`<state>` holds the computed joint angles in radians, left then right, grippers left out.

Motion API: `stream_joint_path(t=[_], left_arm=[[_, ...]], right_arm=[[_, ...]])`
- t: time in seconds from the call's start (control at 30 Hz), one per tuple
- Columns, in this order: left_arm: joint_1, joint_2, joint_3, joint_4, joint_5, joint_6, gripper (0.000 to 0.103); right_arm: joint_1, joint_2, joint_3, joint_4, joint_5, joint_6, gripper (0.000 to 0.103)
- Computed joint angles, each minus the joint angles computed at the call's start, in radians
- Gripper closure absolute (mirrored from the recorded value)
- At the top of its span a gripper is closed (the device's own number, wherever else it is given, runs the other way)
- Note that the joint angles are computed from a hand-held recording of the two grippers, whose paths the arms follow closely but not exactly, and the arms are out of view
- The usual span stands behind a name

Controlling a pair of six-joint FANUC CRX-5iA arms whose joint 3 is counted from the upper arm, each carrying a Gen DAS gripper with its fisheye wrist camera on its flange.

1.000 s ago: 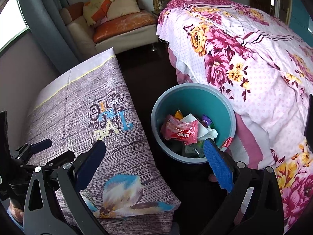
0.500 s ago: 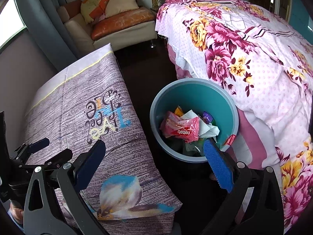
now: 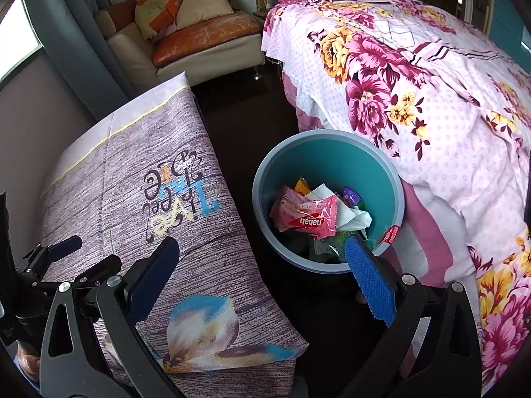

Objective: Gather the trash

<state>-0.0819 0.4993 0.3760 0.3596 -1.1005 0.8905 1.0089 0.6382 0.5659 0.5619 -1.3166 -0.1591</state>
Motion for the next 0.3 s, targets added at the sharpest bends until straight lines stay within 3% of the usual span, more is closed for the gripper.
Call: stream_joint_path(t=[0.3], left_arm=[[0.008, -0.002, 0.003, -0.012, -0.001, 0.035, 0.004]], right_arm=[[0.005, -0.008, -0.010, 0.011, 0.000, -0.003, 0.007]])
